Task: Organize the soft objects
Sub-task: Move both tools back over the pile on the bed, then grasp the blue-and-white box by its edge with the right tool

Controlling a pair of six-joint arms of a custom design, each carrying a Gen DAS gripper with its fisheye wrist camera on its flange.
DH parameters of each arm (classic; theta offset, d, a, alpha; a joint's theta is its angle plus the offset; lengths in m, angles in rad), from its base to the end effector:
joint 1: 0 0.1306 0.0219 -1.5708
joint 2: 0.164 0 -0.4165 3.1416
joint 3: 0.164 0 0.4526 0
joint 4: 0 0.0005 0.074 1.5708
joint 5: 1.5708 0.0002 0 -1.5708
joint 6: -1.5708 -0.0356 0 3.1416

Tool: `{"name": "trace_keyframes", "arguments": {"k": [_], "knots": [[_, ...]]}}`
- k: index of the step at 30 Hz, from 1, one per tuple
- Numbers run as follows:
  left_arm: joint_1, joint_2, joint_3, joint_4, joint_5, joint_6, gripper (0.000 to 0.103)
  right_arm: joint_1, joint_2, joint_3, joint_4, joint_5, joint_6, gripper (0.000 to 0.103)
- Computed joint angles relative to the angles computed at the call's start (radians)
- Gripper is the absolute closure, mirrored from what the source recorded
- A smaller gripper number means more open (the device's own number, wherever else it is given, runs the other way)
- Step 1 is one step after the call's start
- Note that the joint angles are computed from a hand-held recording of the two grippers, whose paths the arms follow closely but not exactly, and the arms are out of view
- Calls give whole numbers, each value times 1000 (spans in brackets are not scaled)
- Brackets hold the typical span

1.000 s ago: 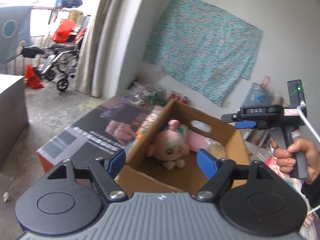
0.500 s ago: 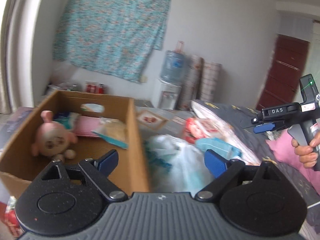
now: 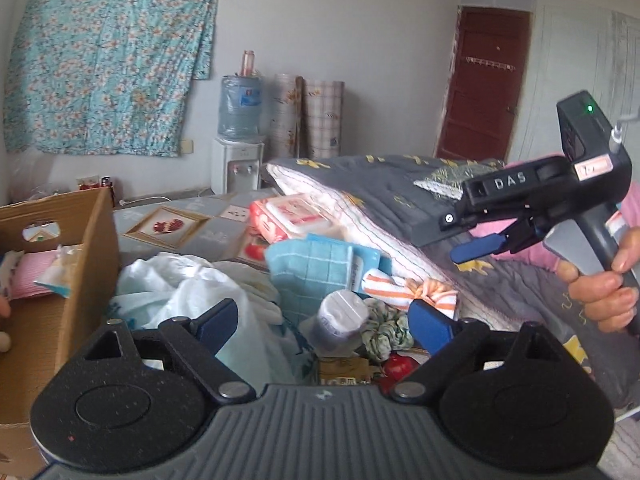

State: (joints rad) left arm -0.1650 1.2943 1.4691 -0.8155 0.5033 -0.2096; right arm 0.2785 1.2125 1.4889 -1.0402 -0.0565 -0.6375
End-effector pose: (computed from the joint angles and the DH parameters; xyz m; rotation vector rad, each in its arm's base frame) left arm 0.4953 -0.1004 0.5601 0.6731 2.0615 -0.5288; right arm 0.4379 0.1268 0.5869 0.3987 2.3589 0.5122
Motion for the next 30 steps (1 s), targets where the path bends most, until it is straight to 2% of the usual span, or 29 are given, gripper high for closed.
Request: {"name": "trace_keyframes", "arguments": {"k": [4,9,12,17,24,27,30], "knots": [[-21,29,16,7,-16,-17,13,-29,19,-1,10,-24,14,22],[-47,105,90,2,-19,38,21,-70,99,61,-10,-31,102,28],[-66,170,159,-23,-38,68,32,-105,178,134,-51,-54,179,39],[-90,280,273,-97,-56,82,38,-151,331,273,-153,-91,364,52],[-118,386,371,-201,-88,66,52,-151,486,417,-286,-84,622,55],[-125,406,384,-224,-100,61,53,-152,524,458,-311,-116,689,55],[-127,419,393,-236,-102,65,54,-159,558,497,-336,-157,708,55]]}}
